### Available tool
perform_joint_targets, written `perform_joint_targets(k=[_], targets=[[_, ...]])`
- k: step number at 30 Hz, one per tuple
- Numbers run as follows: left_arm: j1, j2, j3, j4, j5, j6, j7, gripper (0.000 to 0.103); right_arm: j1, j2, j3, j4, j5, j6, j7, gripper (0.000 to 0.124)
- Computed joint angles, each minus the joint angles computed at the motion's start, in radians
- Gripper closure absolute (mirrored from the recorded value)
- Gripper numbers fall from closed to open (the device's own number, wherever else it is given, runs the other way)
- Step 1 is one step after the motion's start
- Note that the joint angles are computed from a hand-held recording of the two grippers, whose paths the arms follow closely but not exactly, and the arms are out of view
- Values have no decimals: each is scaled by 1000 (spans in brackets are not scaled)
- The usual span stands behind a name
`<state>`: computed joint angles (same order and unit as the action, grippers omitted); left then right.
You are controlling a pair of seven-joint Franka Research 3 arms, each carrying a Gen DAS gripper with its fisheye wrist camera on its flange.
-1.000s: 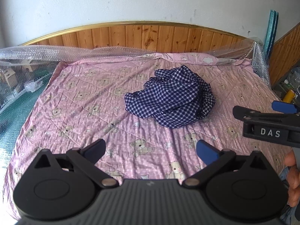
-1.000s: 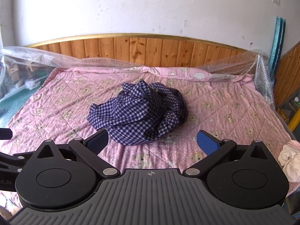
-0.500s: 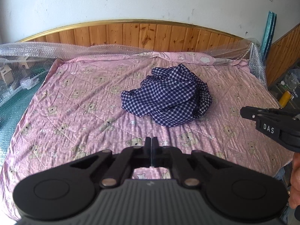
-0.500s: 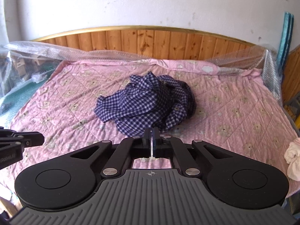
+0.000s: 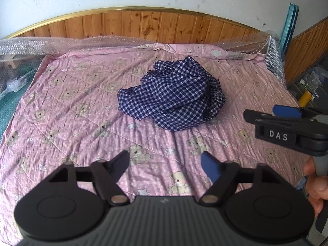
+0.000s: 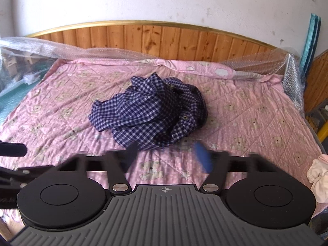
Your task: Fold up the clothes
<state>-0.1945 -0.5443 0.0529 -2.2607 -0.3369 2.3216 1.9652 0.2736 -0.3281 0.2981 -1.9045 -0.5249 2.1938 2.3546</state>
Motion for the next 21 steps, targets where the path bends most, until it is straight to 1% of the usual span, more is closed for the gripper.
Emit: perform_joint_targets(k=[1, 2, 3, 5, 8, 11, 13, 15, 16, 18, 19, 20, 21], targets=[[-5, 20, 4, 14, -14, -2, -4, 13, -5, 6, -3, -1, -8, 4, 1, 38], [-8, 41, 6, 28, -28, -1, -9, 8, -8, 16, -9, 1, -7, 7, -5, 38], [-5, 64, 1, 39, -37, 12, -20, 5, -8, 26, -20, 3, 3, 13, -17, 38], [6, 120, -19, 75, -37, 37, -52, 2, -11, 51, -43, 8, 19, 30, -42, 38], [27, 227, -58, 153, -13, 68, -110, 2, -19, 95, -83, 24, 48, 60, -88, 37], [49, 352, -102, 259, 22, 85, -182, 2, -31, 146, -130, 45, 90, 109, -143, 36], [62, 434, -132, 332, 51, 95, -237, 2, -48, 182, -163, 57, 114, 164, -166, 34], [70, 525, -167, 416, 107, 100, -325, 2, -70, 231, -193, 77, 114, 222, -165, 30], [70, 571, -183, 459, 138, 99, -369, 2, -80, 268, -207, 102, 115, 238, -164, 30], [67, 662, -208, 548, 187, 84, -431, 2, -91, 362, -242, 165, 161, 271, -199, 30], [62, 710, -219, 595, 213, 72, -456, 2, -94, 414, -256, 198, 219, 290, -251, 30], [56, 746, -226, 621, 248, 74, -484, 3, -100, 467, -267, 235, 286, 303, -311, 34], [46, 782, -230, 647, 289, 75, -514, 17, -115, 518, -264, 270, 397, 311, -412, 54]])
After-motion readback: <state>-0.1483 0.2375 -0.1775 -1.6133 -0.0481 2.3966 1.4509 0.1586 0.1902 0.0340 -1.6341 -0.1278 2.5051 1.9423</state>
